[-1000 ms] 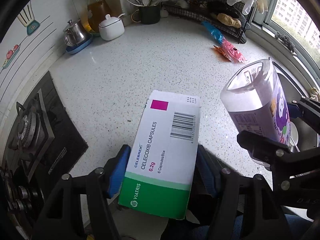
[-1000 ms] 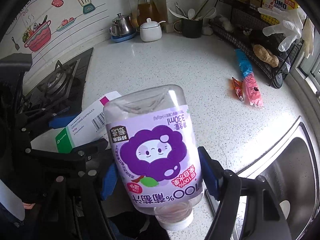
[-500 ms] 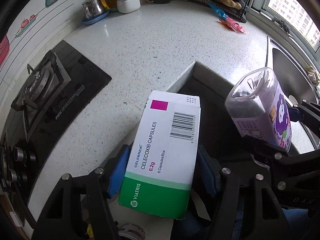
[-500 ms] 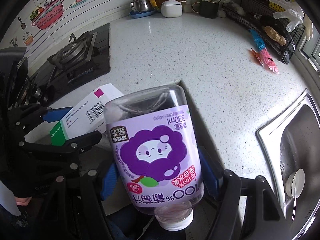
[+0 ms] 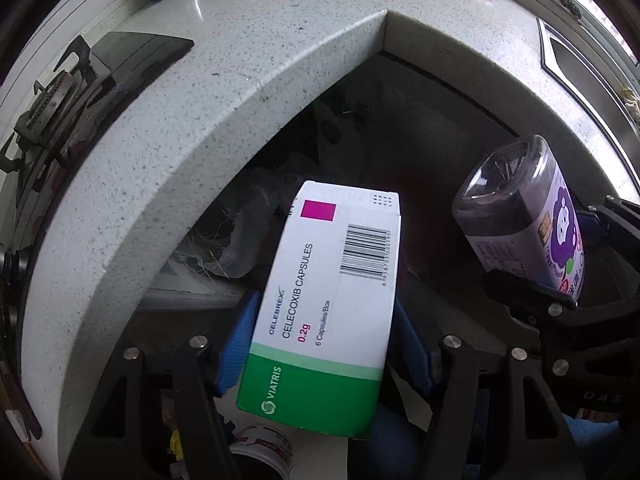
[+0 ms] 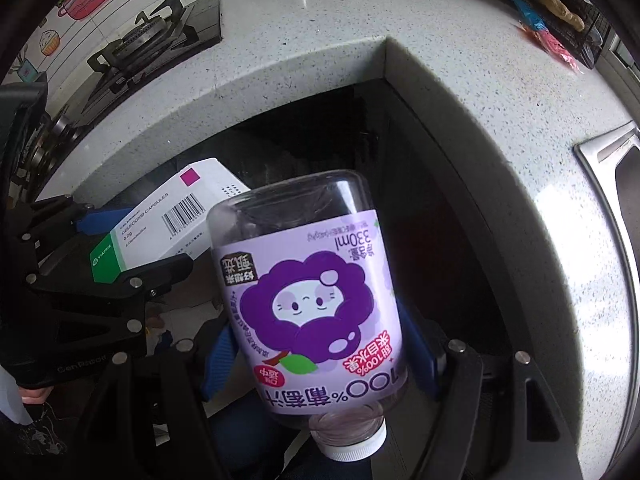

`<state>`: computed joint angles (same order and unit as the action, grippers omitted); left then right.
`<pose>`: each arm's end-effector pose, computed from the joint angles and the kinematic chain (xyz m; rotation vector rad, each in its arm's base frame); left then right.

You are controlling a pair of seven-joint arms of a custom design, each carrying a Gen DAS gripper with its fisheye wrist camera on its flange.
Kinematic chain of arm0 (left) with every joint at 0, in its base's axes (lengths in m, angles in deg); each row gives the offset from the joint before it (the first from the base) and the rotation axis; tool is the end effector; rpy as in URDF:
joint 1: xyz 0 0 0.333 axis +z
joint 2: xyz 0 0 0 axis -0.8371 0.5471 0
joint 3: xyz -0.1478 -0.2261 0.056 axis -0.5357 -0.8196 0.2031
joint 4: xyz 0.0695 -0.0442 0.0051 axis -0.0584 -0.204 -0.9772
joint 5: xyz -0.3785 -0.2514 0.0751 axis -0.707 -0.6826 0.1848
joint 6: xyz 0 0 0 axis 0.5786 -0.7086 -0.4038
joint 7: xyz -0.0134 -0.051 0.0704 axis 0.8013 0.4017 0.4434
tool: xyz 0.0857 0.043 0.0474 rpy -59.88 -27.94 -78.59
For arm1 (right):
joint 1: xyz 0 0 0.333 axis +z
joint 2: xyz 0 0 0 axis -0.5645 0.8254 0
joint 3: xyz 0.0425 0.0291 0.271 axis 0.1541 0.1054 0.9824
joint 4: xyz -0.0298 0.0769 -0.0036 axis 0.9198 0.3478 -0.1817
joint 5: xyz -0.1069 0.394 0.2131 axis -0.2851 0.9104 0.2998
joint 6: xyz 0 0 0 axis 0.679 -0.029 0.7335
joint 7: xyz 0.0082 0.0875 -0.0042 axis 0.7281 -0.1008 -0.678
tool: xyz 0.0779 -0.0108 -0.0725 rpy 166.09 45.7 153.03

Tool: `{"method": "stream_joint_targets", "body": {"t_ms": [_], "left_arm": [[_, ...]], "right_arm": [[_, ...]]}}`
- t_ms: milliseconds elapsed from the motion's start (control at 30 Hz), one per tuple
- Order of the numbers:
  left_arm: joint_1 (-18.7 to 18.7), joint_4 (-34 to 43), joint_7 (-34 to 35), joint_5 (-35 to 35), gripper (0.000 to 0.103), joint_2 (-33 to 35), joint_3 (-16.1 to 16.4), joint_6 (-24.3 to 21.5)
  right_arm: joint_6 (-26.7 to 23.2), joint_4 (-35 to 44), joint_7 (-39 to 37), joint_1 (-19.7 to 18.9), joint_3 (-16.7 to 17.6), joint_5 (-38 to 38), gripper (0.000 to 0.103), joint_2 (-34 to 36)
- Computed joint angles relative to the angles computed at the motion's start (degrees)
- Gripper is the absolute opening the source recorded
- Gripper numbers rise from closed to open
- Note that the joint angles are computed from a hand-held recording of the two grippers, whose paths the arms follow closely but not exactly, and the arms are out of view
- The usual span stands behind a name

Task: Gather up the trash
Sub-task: 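Carry the capsule box and juice bottle down over the red bin with both tools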

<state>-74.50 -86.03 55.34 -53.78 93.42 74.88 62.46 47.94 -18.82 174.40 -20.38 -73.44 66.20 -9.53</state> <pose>0.6358 -0.3240 0.5938 -1.5660 2.5080 -0.3003 0.6269 0.1997 0.6171 -2.0835 1.9074 -0.1220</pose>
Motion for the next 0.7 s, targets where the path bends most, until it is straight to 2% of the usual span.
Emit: {"method": "stream_joint_targets", "body": {"t_ms": [100,200,333,433,533,700], "left_arm": [[0.02,-3.39,-0.06,-0.28,0.064,-0.4,-0.13,2.67],[-0.07,-6.97,-0.3,-0.33,0.064,-0.45,-0.28,5.55],[0.11,-11.89,-0.75,-1.8,0.064,0.3,-0.52,11.03],[-0.18,-13.82,-1.46,-1.94,0.064,2.35,-0.41,13.18],[-0.34,-15.28,-1.91,-2.32,0.064,4.47,-0.25,16.18],[-1.27,-12.01,-1.68,-2.27,0.064,11.18,0.16,17.54]], "right_arm": [[5.04,-6.37,-0.61,0.03,-0.04,-0.99,0.07,-2.76],[7.6,-10.78,-0.57,-0.05,-0.29,-0.86,0.07,-3.77],[12.64,-16.2,-0.97,0.0,-0.37,-0.45,0.07,-4.16],[15.3,-19.06,-0.64,-0.14,-0.51,-0.58,0.07,-2.93],[19.68,-21.94,-0.52,-0.23,-0.46,-0.56,0.07,-1.59],[24.75,-24.13,0.72,-0.4,-0.21,-0.28,0.07,2.06]]}}
